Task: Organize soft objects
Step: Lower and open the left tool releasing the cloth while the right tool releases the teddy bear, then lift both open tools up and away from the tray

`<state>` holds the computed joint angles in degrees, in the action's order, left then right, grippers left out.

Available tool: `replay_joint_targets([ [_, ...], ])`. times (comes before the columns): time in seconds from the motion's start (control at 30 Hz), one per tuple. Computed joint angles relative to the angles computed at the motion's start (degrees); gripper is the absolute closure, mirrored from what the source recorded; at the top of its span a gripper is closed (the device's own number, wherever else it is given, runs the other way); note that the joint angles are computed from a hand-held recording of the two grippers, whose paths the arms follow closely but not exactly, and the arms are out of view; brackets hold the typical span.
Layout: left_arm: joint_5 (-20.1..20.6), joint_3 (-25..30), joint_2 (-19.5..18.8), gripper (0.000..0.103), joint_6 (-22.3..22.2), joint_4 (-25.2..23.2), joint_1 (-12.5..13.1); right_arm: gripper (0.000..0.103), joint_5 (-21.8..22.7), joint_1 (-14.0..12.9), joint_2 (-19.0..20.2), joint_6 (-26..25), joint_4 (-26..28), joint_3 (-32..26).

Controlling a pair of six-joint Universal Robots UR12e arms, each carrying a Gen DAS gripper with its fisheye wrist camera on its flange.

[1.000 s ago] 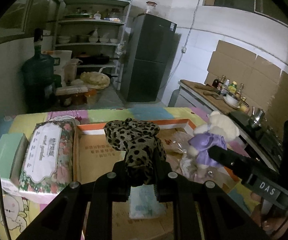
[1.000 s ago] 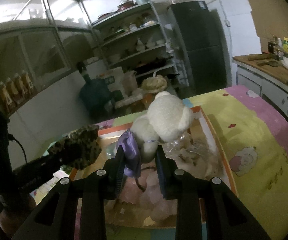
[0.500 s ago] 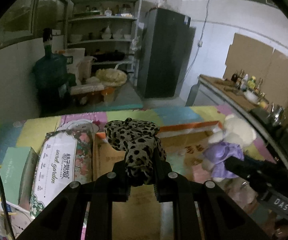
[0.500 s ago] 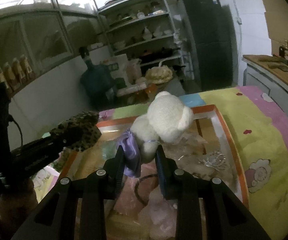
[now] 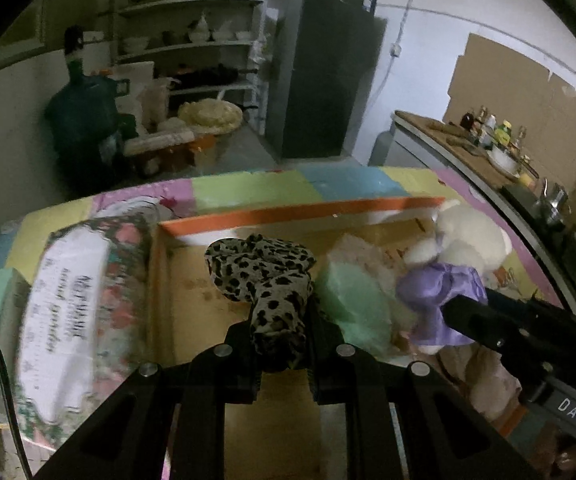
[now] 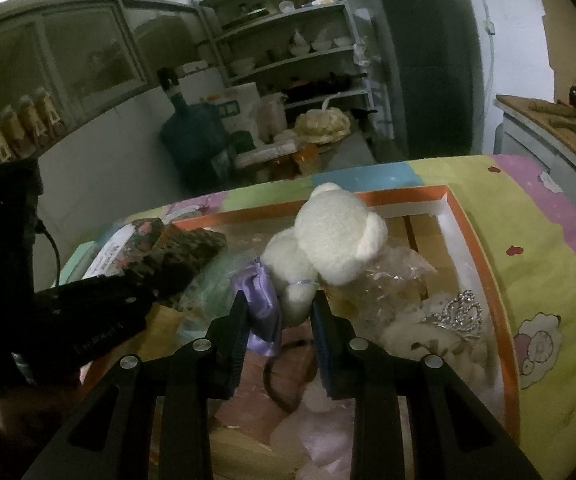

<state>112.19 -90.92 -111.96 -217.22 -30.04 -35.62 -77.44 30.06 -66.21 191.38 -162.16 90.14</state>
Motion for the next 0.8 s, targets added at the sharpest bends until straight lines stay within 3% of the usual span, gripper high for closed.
replay_joint_targets([
  [0.2, -0.39, 0.33, -0.3, 0.084, -1.19, -0.6, 0.04, 0.072, -0.65, 0.06, 0.08, -0.06, 1.14, -0.15],
  [0.3, -0.64, 0.04, -0.12, 0.074, -2.05, -0.34, 0.21, 0.069, -0.35, 0.04, 0.13, 0.02, 1.13, -0.16],
  [0.53, -1.24, -1.45, 0.58, 0.066, -3.05, 2.69, 0.38, 0.061, -0.04, 0.08, 0.02, 1.52, 0.17, 0.22],
  [0.63, -0.8, -1.66, 0.73, 0.052, -2.28, 3.83, 0.07, 0.047, -0.46, 0.19, -0.15, 1.8, -0.34, 0.49],
  [0.7, -0.16, -1.66, 0.75, 0.036, -1.78, 4.14, -0.24, 0.041, -0.8, 0.27, -0.32, 2.03, -0.72, 0.72],
  [0.8, 0.04, -1.94, 0.94, 0.031, -1.88, 4.82, -0.38, 0.035, -1.75, 0.31, -0.58, 2.7, -1.2, 1.05],
])
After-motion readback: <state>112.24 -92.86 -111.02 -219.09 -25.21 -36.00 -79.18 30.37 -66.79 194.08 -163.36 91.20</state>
